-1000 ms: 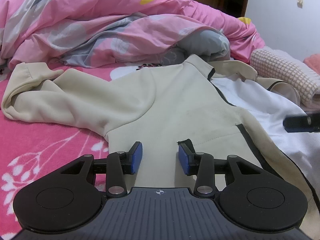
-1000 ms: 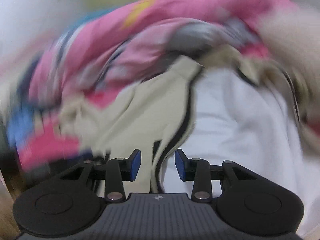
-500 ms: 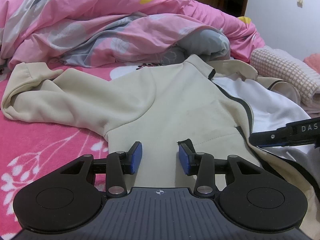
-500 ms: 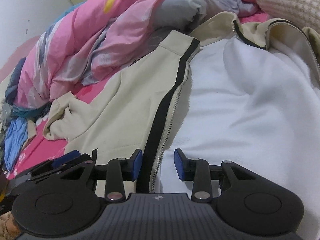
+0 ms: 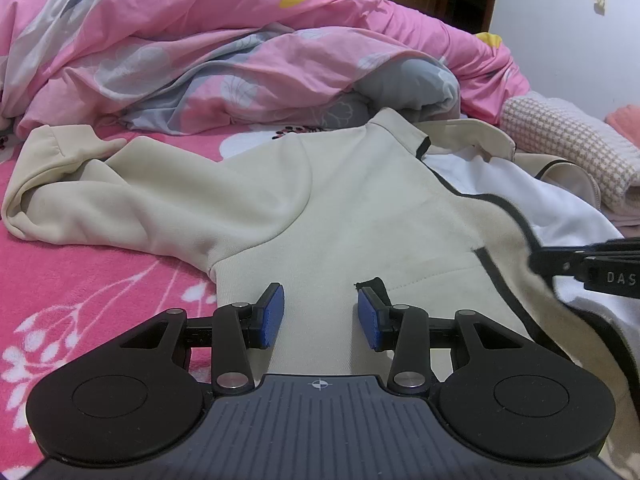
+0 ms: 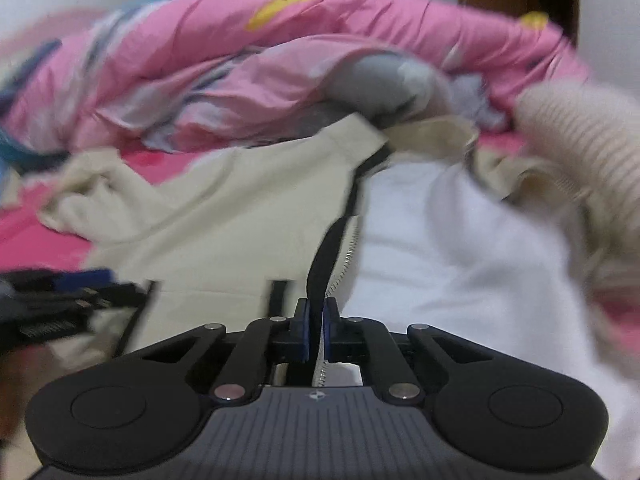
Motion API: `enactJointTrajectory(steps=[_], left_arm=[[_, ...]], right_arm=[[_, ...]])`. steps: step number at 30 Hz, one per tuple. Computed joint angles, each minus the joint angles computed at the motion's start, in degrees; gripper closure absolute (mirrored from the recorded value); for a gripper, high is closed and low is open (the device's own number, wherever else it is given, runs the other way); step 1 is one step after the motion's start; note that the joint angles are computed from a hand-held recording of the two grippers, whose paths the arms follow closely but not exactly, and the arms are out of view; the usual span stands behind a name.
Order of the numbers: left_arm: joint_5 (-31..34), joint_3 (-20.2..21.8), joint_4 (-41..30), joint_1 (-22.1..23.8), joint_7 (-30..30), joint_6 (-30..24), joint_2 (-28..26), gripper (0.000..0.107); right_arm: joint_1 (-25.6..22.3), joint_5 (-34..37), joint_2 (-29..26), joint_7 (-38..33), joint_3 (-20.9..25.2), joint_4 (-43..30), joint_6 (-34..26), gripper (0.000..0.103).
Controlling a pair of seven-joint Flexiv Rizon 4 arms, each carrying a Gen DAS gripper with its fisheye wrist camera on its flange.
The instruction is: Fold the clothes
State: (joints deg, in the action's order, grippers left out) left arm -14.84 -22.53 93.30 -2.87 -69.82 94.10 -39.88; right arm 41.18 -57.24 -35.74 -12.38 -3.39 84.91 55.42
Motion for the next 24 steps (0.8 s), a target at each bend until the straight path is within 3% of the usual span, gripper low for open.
enactJointTrajectory(steps=[4,8,13,15,17,19,22,24], left_arm=[[0.19,-0.05,-0.16,-0.03,0.25,-0.20,-0.09,0.066],[0.17,0.24,-0.26,-0.28,0.26,-0.25,-0.12,0.066],[-0.04,0.71,-0.41,-0.61,0.17,-0.63,0.03,0.066],[-0.07,0.78,-0.40,-0.66,0.22,-0.61,0.04,0.066],[-0.09,0.70,-0.31,-0.57,0.27,-0.53,0.08,0.066],[-0.17,0.47,-0.15,-0.37,0.24,-0.38,0.12,0.066],[-0.33,0.04,-0.05,0.00,0.09,-0.28,0.13,0.066],[-0.40,0.02,-0.10,0.03,-0.03,-0.31,0.14,0.066]], right_arm=[[1.69,1.57,-2.86,-9.17,0.80,-3.22,-10.00,0.097],[3.04,-1.47,-1.81,-8.68,-0.53,-2.35,-12.79,0.077],[0.13,-5.06,4.80,0.08,0.78,4.40,-7.58,0.078],[-3.43,-5.94,7.36,1.65,2.83,8.39,1.79,0.078],[-6.27,-2.10,8.07,-2.65,5.84,10.78,8.25,0.079],[-7.35,7.45,7.71,-12.46,10.05,11.17,4.98,0.079],[-6.17,11.46,9.43,-14.20,9.55,12.69,2.37,0.079],[-5.43,10.11,11.06,-12.01,8.06,14.08,5.02,0.079]])
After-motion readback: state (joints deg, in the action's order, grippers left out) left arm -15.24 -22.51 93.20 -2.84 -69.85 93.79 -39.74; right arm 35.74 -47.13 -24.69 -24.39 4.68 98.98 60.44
